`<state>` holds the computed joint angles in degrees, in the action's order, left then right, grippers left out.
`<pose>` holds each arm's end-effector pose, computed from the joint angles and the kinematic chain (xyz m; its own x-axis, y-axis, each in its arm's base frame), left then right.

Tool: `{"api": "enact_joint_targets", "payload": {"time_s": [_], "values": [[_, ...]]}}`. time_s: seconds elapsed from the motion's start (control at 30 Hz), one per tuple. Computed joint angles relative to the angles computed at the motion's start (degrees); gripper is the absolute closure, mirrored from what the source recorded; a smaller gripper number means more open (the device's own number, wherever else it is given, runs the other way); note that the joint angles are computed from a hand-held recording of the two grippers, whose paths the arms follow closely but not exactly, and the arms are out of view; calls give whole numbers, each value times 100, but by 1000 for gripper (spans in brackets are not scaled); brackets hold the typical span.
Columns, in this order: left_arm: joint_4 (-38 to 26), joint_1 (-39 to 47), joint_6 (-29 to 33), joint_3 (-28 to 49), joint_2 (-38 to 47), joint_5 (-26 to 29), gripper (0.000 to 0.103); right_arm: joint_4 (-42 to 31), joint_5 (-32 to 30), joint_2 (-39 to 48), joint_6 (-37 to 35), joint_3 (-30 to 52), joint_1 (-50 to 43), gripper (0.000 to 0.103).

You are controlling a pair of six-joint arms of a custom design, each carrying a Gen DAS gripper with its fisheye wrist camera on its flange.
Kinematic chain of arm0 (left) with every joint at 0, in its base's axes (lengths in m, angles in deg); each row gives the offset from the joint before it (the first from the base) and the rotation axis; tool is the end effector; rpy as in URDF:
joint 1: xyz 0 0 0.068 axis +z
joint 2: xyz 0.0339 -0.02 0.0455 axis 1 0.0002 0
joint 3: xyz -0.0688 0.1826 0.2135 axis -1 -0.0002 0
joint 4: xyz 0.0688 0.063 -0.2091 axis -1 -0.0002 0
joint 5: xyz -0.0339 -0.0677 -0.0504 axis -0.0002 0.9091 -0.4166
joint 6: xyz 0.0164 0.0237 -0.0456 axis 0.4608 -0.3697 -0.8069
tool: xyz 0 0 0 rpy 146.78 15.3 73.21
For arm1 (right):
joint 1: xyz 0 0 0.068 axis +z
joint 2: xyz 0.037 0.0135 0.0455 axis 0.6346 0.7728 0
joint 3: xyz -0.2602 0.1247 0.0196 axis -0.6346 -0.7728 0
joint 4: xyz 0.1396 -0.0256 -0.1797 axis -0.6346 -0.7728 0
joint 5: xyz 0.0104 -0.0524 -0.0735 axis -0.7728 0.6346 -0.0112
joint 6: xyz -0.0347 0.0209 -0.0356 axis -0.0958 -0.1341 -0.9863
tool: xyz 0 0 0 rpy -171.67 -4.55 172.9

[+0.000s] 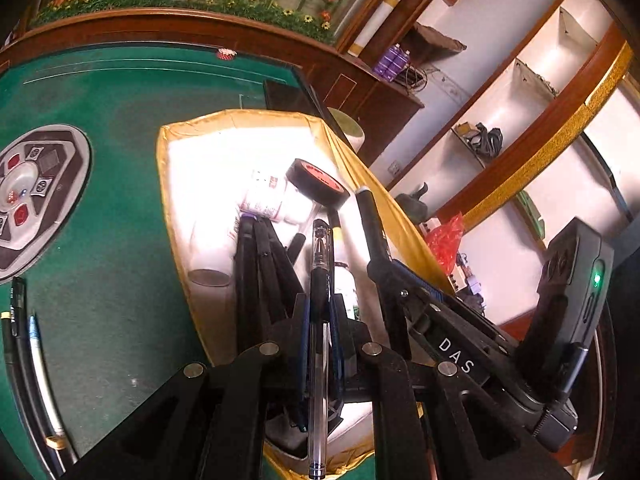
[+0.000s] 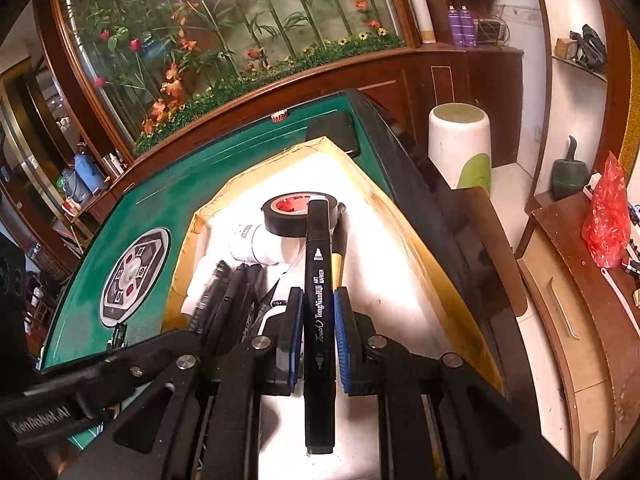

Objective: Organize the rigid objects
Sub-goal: 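Carry marker and pen into the tray and release both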

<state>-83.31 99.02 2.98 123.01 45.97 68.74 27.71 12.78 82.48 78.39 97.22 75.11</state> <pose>0.2683 0.0189 0.1893 -0.8417 0.1424 -0.5208 0.4217 0.7757 -0.4695 0.2040 0.1301 0.1736 -0.6505 0.3484 -0.6749 0.1937 0.9353 0.2961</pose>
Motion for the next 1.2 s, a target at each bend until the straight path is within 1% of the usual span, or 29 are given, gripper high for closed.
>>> {"api": "enact_joint_targets", "payload": {"time_s": [0.27, 0.47, 0.77, 0.93, 0.97, 1.0, 1.07, 1.17, 1.2], "values": [[336, -340, -218, -301, -99, -125, 95, -81, -43, 34, 39, 41, 10, 89], [472, -287, -206, -431, -178, -83, 95, -105, -39, 75, 81, 94, 64, 89], [465, -170, -157, -426, -101, 43, 94, 1, -27, 106, 116, 52, 46, 89], [259, 23, 26, -394, -94, 180, 94, 42, 67, 4, 172, -13, 83, 88], [226, 39, 30, -385, -124, 195, 91, 32, 107, -27, 182, -22, 101, 88], [178, 72, 58, -383, -169, 202, 86, 27, 128, -51, 191, -31, 105, 88], [71, 125, 99, -371, -263, 212, 81, 109, 134, -154, 185, -100, 107, 88], [-376, 430, 527, -344, -479, 392, 81, 302, 502, -374, 80, -200, 337, 88], [-577, 627, 793, -352, -609, 462, 81, 384, 592, -422, 37, -231, 413, 88]]}}
